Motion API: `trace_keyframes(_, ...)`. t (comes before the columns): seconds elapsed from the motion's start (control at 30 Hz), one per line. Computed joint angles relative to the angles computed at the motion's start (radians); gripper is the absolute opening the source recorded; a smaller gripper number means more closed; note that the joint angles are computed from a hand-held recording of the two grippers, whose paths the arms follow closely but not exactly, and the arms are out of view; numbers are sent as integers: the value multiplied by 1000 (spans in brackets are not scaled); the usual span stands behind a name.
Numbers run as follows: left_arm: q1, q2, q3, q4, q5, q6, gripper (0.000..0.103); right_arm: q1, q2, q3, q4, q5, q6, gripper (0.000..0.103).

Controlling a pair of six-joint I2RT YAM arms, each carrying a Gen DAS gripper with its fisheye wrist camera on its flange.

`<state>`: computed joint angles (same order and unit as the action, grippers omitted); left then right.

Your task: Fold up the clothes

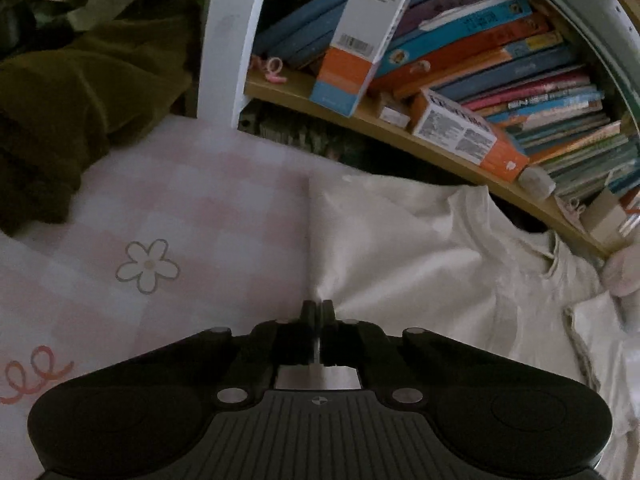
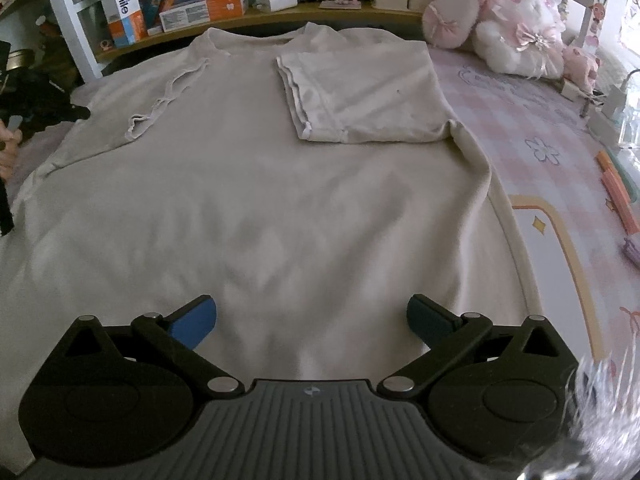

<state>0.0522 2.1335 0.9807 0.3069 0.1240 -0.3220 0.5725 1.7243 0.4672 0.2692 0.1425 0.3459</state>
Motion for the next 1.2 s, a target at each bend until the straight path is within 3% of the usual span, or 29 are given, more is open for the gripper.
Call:
trace_keyframes(0.17,-3,-1,-23,40,-60,-23,0,7,4,10,-14,12,21,103)
trace_keyframes(0.5,33,-3,-32,51,-38,-34,1,29,27,13,10,34,28,103)
trace_keyframes(0.67,64,-2,-36,54,20,-17,7,33,30,22,-4,44,38,103)
trace_keyframes(0.9,129,-77,-195,138,152,-25,13,59,-11,5,-21,76,62,103)
trace_keyframes(1.2,171,-258,-460,198,214,13,13,113,-71,-29,-61,118,129,103)
